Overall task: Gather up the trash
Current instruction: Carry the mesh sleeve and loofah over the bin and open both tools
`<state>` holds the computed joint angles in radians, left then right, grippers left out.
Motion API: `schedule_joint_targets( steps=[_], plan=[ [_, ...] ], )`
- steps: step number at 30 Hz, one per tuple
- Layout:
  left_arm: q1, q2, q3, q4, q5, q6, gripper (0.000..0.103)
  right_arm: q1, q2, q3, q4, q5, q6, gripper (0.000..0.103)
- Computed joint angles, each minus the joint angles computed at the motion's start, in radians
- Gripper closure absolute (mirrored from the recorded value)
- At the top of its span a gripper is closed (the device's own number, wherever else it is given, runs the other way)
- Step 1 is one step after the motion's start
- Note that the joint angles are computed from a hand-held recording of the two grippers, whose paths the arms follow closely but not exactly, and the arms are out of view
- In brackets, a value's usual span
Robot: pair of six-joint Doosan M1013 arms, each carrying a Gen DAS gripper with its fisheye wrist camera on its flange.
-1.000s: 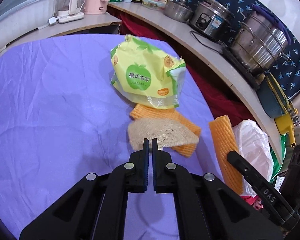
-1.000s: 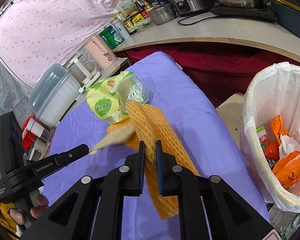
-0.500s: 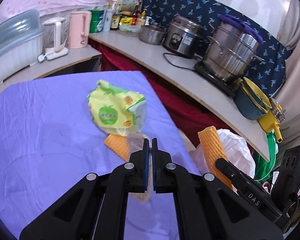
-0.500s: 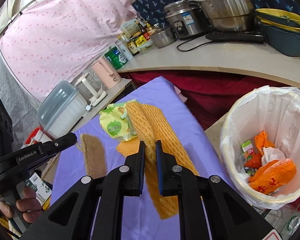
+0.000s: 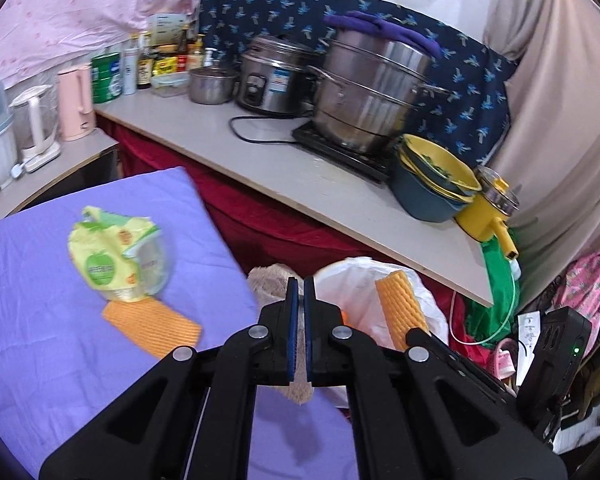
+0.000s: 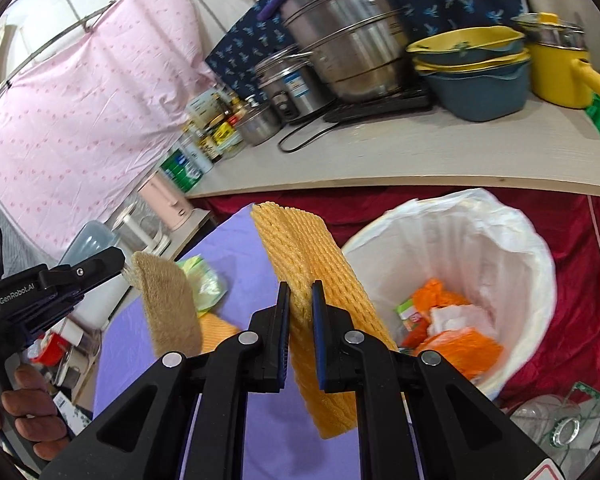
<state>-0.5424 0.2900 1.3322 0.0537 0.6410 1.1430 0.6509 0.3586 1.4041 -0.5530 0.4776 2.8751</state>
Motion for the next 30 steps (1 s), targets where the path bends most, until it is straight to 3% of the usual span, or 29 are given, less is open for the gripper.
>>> schedule_joint_targets(
  steps=[11,21,26,28,30],
  plan=[
    [-0.059,0.095,-0.107,-0.134,0.061,0.141,0.101,-0.030,-0.066,0.110,-0.111,0.016,0.169,0.093],
    [-0.075,0.149,-0.157,-0.151,0.118,0.121,0.099,-0.046,-0.082,0.145,-0.115,0.026,0.204,0.093],
    [-0.070,0.152,-0.156,-0.130,0.121,0.073,0.080,-0.046,-0.074,0.137,-0.093,0.024,0.180,0.093],
    [-0.065,0.150,-0.153,-0.122,0.122,0.055,0.060,-0.046,-0.072,0.133,-0.087,0.022,0.172,0.092],
    [-0.061,0.142,-0.140,-0.112,0.109,0.030,0.058,-0.047,-0.067,0.127,-0.080,0.018,0.164,0.092]
  ],
)
